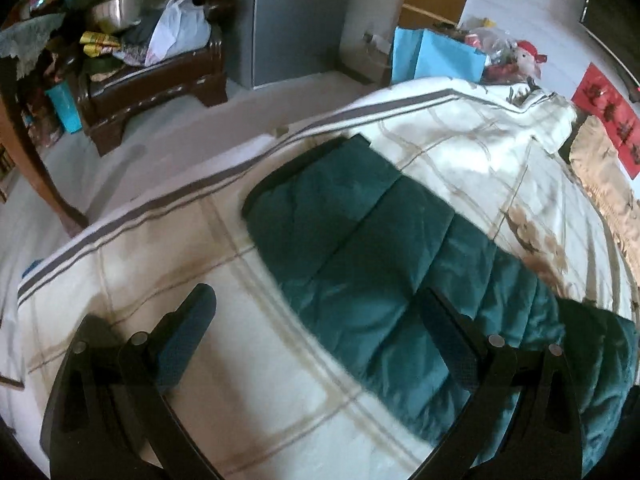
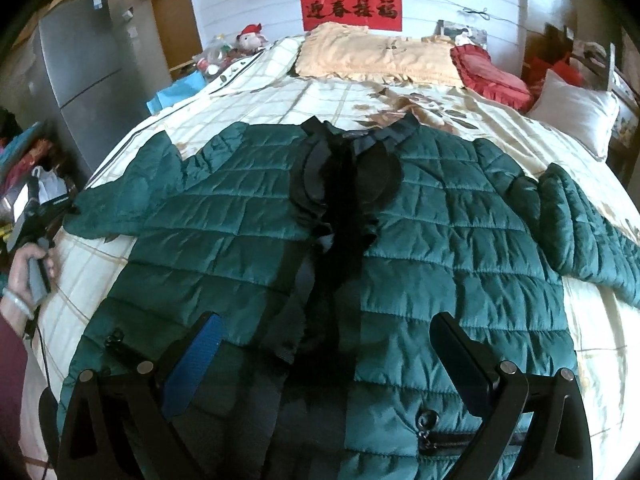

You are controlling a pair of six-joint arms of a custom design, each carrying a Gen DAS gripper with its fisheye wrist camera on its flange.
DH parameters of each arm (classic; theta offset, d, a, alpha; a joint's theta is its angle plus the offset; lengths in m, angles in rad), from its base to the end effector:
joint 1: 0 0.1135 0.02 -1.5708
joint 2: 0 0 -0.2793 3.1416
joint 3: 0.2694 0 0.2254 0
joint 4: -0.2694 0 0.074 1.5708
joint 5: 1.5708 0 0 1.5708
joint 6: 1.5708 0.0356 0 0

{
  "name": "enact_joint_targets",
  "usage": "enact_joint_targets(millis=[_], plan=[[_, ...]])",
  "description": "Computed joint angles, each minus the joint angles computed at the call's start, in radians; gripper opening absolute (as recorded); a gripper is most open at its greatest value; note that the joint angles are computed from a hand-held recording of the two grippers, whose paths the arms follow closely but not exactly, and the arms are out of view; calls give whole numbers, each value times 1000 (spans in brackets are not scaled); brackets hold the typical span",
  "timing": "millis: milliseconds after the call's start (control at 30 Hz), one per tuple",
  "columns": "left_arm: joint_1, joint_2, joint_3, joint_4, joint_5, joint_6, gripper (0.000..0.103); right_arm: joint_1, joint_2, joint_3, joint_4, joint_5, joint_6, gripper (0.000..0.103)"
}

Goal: Fold large clothes
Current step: 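Move the left gripper to the jacket sleeve nearest it and grasp the cuff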

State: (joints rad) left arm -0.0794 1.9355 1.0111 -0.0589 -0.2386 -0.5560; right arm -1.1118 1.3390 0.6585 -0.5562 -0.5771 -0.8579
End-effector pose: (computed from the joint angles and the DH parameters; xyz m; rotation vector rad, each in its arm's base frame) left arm 0.3581 -0.0201 0.1467 -0.6814 2.4194 0.0487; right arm 0.1045 -0.1676 0.1972 0.1911 2.4780 0.0587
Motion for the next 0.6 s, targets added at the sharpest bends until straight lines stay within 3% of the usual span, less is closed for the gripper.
enact_joint_targets(millis=[167, 233, 300, 367, 433, 500, 600], plan=[[0, 58, 62, 0, 33, 31, 96, 56, 8, -11, 34, 35, 43, 103], [8, 76, 75, 15, 62, 37, 80, 68, 15, -13, 41, 43, 51, 103], [16, 89, 85, 23, 70, 30, 76, 75, 17, -17, 46, 49, 56, 103], [26, 86, 67, 68, 90, 29, 58, 82, 20, -20, 53, 58, 61, 103], [44, 75, 53, 95, 139, 36, 25, 79, 26, -18, 53, 60, 60, 103], [52, 46, 30, 108, 167, 23, 17, 72, 31, -15, 53, 58, 61, 103], [37, -47, -31, 134, 170, 22, 15, 57, 41, -6, 50, 48, 55, 103]])
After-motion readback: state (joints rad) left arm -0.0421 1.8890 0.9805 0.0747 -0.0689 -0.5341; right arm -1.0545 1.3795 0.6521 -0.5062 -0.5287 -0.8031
